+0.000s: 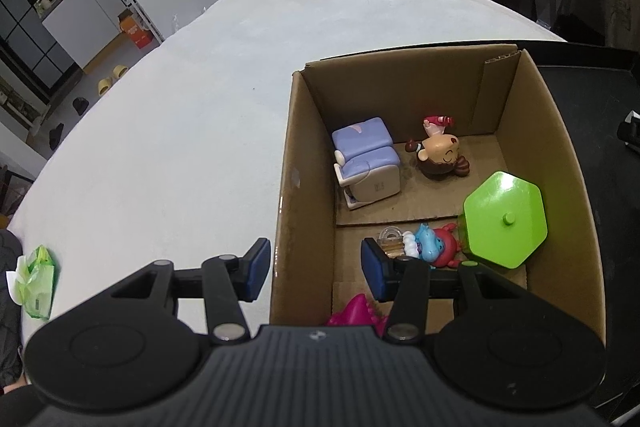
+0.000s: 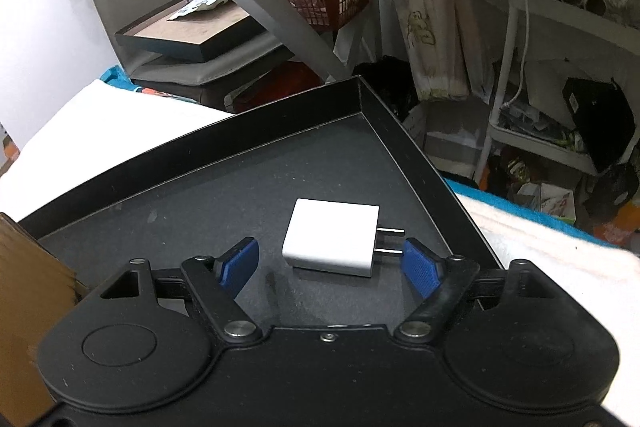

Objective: Organize rigid objects
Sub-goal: 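Move the right gripper to the white charger plug, then grasp the white charger plug with the right gripper, then carry the white charger into the box and open the right gripper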

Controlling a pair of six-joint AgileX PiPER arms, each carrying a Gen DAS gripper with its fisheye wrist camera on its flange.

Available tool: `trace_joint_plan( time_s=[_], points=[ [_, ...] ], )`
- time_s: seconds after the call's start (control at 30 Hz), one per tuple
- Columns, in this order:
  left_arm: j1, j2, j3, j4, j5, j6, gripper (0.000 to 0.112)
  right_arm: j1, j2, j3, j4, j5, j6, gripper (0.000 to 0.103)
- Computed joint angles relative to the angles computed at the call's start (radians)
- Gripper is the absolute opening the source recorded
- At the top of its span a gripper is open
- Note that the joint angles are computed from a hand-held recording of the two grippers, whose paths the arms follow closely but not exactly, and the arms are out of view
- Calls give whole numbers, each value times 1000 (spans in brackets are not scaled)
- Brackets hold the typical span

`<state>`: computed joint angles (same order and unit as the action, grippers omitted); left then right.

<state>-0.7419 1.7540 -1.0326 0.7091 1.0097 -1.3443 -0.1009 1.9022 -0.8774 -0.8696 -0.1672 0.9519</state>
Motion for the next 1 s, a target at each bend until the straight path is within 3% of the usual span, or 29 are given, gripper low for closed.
trace_joint_plan(
  time_s=[0.2,0.3,0.33,0.53,0.83,1.0],
  points=[
    [-20,-5,8,15,5,-7,48,12,13,-13,133,3,-137,77],
    [-20,-15,17,14,0,-13,48,19,14,-7,252,-4,-275,62],
    [-21,-16,19,15,-2,-16,48,20,12,-1,267,-10,-299,62],
    [-32,-41,45,31,-22,-33,48,10,-9,22,148,-22,-207,61],
    [-30,-77,82,41,-59,-57,48,-15,-67,58,-232,-20,153,61],
    [-33,-103,112,53,-75,-79,48,-5,-125,84,-293,0,210,61]
  ],
)
